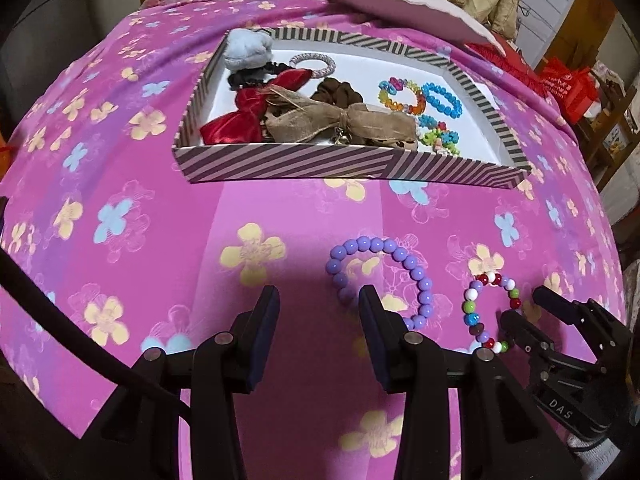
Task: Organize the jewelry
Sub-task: 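Grasp the purple beaded bracelet with the left tool while the right tool grasps the multicolour bead bracelet, then lower both bracelets into the white tray and open both tools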
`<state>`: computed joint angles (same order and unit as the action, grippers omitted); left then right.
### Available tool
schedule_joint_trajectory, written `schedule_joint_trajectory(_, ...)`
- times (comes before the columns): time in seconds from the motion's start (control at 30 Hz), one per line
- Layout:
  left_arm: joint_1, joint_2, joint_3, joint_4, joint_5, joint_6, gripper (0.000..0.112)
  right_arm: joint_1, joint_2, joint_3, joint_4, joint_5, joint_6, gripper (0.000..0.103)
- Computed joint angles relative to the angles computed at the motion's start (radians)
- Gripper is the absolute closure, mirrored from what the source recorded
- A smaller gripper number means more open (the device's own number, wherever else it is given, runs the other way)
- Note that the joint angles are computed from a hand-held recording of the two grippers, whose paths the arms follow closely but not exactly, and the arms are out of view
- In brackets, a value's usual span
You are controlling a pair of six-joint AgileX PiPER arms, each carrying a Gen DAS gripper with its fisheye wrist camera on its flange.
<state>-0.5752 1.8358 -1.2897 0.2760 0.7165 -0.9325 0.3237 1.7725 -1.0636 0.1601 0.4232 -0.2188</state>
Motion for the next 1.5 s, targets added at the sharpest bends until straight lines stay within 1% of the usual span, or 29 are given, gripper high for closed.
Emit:
schedule_joint_trajectory(0.07, 0.000, 0.030, -0.031, 0.002, 0.023, 0.011, 0.053, 0.008, 0.005, 0.000, -0.032, -0.014, 0.022, 0.042)
schedule_joint_trajectory(0.17, 0.000, 0.060, -0.057, 0.002, 0.035, 0.013, 0.053, 0.010, 0.008, 0.001, -0.041, -0.027, 0.024, 0.042)
schedule_joint_trajectory(0.2, -0.008, 0.063, -0.058, 0.029, 0.037, -0.009, 0.053, 0.012, 0.008, 0.005, -0.047, -0.037, 0.026, 0.042)
schedule_joint_trajectory(0.3, -0.018, 0.077, -0.071, 0.058, 0.047, -0.013, 0.053, 0.015, 0.004, 0.022, -0.035, -0.066, 0.003, 0.044)
schedule_joint_trajectory(0.33, -0.021, 0.081, -0.075, 0.070, 0.051, -0.017, 0.054, 0.013, 0.001, 0.028, -0.016, -0.074, -0.022, 0.048)
schedule_joint_trajectory(0.37, -0.021, 0.081, -0.074, 0.074, 0.045, -0.018, 0.062, 0.013, -0.003, 0.032, -0.005, -0.079, -0.041, 0.053)
schedule_joint_trajectory(0.4, -0.020, 0.080, -0.070, 0.080, 0.036, -0.023, 0.069, 0.013, -0.004, 0.033, -0.002, -0.081, -0.049, 0.068)
schedule_joint_trajectory(0.43, -0.016, 0.081, -0.070, 0.075, 0.030, -0.012, 0.079, 0.014, -0.004, 0.031, -0.006, -0.079, -0.053, 0.082)
schedule_joint_trajectory(0.47, -0.011, 0.083, -0.074, 0.065, 0.028, 0.002, 0.085, 0.015, -0.003, 0.025, -0.012, -0.070, -0.055, 0.087)
schedule_joint_trajectory(0.5, -0.005, 0.082, -0.074, 0.049, 0.021, 0.019, 0.085, 0.015, 0.000, 0.021, -0.015, -0.066, -0.057, 0.092)
schedule_joint_trajectory(0.53, 0.001, 0.080, -0.074, 0.031, 0.014, 0.037, 0.085, 0.014, 0.001, 0.016, -0.014, -0.058, -0.062, 0.094)
schedule_joint_trajectory(0.63, 0.023, 0.062, -0.068, -0.033, -0.001, 0.099, 0.085, 0.004, -0.004, 0.006, 0.026, -0.035, -0.109, 0.094)
schedule_joint_trajectory(0.73, 0.034, 0.036, -0.076, -0.053, 0.006, 0.130, 0.085, -0.009, -0.038, 0.002, 0.061, -0.024, -0.144, 0.094)
schedule_joint_trajectory(0.9, 0.042, -0.008, -0.136, -0.050, 0.054, 0.178, 0.085, -0.024, -0.076, -0.053, 0.059, 0.019, -0.156, 0.094)
schedule_joint_trajectory(1.07, 0.061, -0.016, -0.242, -0.047, 0.125, 0.231, 0.085, -0.031, -0.081, -0.150, 0.031, 0.074, -0.153, 0.094)
schedule_joint_trajectory(1.23, 0.086, 0.017, -0.377, -0.044, 0.202, 0.281, 0.085, -0.035, -0.039, -0.281, -0.002, 0.129, -0.135, 0.094)
schedule_joint_trajectory(1.43, 0.111, 0.124, -0.591, -0.035, 0.307, 0.322, 0.085, -0.042, 0.060, -0.474, -0.003, 0.213, -0.134, 0.094)
schedule_joint_trajectory(1.5, 0.118, 0.178, -0.687, -0.034, 0.349, 0.335, 0.085, -0.043, 0.102, -0.543, -0.004, 0.238, -0.128, 0.094)
